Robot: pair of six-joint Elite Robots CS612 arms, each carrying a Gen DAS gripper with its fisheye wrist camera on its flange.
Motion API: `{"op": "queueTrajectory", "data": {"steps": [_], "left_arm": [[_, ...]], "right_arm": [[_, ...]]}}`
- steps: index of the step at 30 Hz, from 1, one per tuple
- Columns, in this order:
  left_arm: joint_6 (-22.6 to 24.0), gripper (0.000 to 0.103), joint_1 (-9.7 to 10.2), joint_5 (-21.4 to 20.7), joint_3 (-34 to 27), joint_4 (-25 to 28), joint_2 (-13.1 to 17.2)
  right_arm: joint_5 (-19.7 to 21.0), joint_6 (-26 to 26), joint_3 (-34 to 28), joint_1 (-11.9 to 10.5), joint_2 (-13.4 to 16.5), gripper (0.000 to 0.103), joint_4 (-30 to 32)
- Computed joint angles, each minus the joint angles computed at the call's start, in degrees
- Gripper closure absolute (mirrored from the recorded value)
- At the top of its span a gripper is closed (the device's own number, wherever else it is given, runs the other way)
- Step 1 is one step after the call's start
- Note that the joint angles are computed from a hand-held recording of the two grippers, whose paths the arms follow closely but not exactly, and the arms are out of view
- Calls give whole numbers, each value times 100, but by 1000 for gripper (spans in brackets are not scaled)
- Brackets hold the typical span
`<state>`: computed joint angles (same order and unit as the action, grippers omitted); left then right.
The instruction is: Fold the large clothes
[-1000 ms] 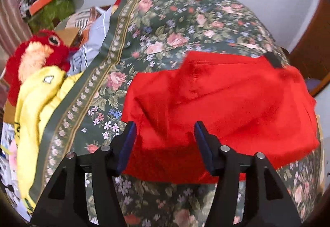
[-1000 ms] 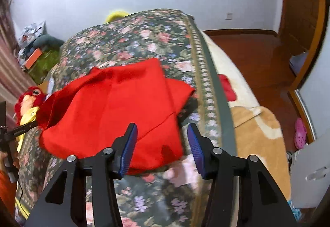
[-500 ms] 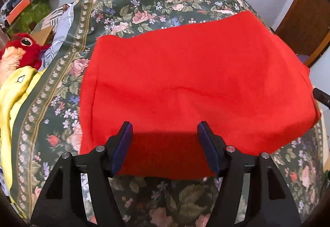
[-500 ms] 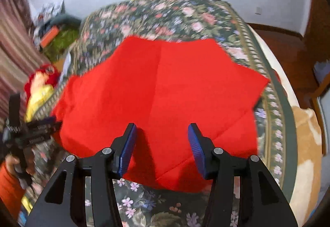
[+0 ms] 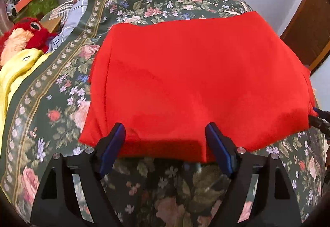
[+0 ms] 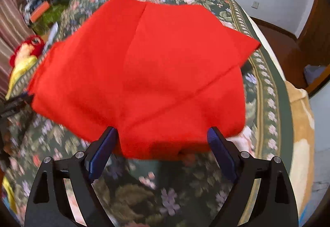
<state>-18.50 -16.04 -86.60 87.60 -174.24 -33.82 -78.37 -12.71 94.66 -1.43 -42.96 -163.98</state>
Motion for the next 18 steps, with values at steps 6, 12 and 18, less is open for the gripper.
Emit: {"op": "queueTrajectory", "data": {"steps": [6, 12, 18], "left_arm": [[87, 22, -40, 101, 253, 48, -162], [26, 22, 66, -188, 491, -64, -293], [-633, 22, 282, -517, 702, -636, -445]], "right_arm": [[-93, -80, 182, -17, -110, 15, -134], [56, 83, 274, -35, -217, 15, -379], [413, 329, 202, 16, -220, 15, -810]]}}
